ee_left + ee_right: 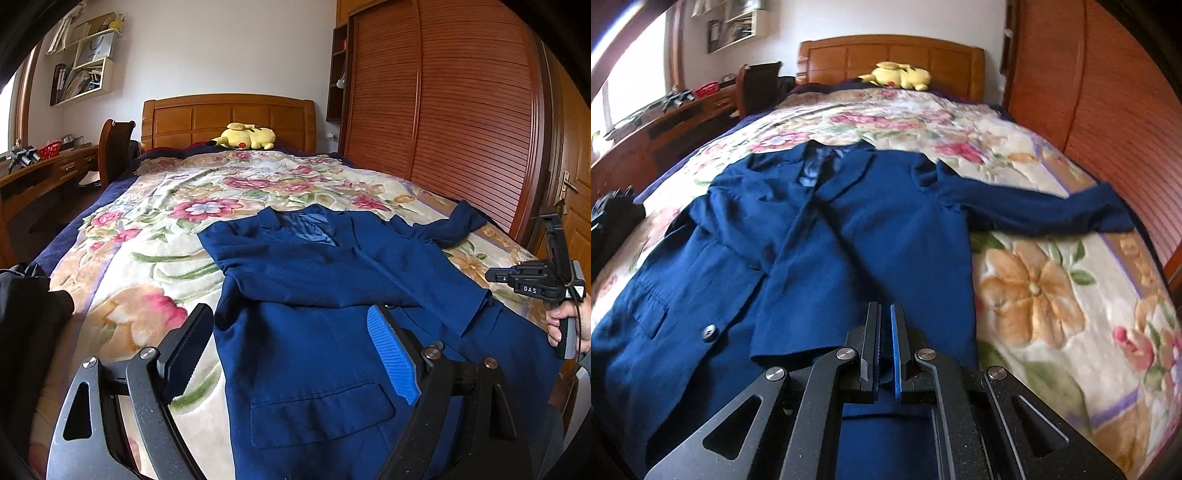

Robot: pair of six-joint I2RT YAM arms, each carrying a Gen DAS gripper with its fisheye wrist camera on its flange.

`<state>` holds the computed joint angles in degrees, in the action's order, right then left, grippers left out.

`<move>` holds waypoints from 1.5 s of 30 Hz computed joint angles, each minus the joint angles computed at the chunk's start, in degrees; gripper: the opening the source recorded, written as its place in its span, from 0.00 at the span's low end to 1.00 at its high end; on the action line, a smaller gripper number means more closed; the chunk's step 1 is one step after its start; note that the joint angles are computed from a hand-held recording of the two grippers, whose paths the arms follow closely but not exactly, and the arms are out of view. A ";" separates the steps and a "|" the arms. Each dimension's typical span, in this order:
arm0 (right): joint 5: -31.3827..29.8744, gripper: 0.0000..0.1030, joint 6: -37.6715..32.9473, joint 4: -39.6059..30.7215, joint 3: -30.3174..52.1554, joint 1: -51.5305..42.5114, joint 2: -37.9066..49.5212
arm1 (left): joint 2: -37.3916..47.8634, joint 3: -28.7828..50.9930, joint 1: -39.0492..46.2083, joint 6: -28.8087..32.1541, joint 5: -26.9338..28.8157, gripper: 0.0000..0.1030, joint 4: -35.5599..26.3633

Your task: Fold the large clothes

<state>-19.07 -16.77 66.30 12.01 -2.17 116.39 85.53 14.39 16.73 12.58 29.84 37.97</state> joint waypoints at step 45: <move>6.04 0.05 -4.54 -11.05 12.62 3.74 1.96 | 2.05 -0.83 -16.16 -3.43 -9.91 0.83 3.15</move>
<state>-13.03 -21.31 55.25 24.62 1.57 118.35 87.57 13.57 0.57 9.14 19.92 41.12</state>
